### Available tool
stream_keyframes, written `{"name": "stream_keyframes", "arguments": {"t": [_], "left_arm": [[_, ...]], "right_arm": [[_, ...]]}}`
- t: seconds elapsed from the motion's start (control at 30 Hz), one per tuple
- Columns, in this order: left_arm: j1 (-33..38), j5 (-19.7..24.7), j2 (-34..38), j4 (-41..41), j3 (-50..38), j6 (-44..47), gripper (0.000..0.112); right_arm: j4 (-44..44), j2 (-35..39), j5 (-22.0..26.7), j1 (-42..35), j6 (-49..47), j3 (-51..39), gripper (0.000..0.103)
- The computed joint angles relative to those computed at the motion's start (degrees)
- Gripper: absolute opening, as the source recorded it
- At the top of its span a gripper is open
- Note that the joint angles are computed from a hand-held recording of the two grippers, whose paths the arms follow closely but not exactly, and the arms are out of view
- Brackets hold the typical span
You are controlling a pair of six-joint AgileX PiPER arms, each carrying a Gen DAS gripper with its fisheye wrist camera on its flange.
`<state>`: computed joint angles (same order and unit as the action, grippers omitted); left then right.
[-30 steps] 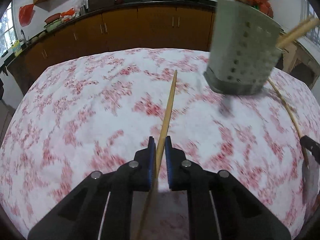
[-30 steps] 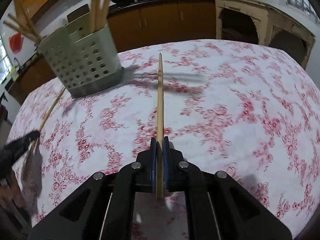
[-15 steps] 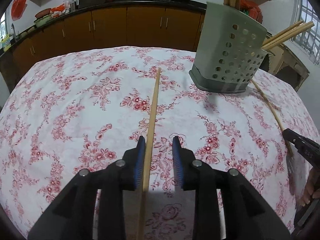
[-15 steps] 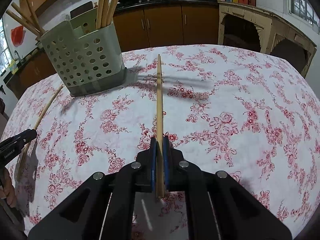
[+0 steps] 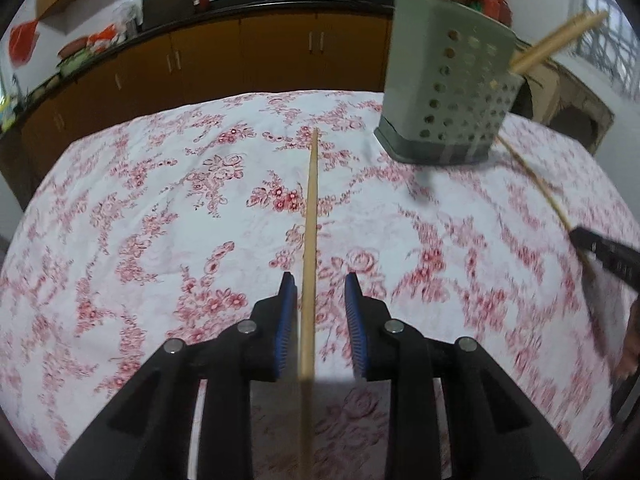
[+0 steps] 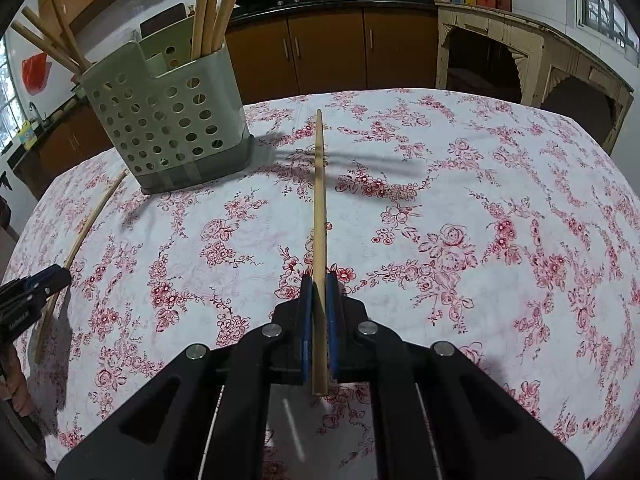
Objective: Organize utensils
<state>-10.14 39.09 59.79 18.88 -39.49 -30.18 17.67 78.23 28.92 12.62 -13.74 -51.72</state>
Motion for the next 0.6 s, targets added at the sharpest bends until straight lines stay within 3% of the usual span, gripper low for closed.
{"name": "stream_keyframes", "arguments": {"t": [0.3,0.43,0.6], "left_arm": [[-1.05,2.25,-3.6,-0.11,1.71,0.68,0.022],[-1.98,3.72,-5.85,-0.03,2.65,-0.63,0.009],[-4.37,6.19,-5.99,1.76,1.98,-2.97,0.008]], "right_arm": [[-2.36,-0.39,-0.33,0.76,2.15,0.38,0.008],[1.14,-1.12,0.1,-0.41,-1.11,1.23,0.008],[2.52,-3.48,0.76,-1.2,-3.26,2.26,0.007]]}}
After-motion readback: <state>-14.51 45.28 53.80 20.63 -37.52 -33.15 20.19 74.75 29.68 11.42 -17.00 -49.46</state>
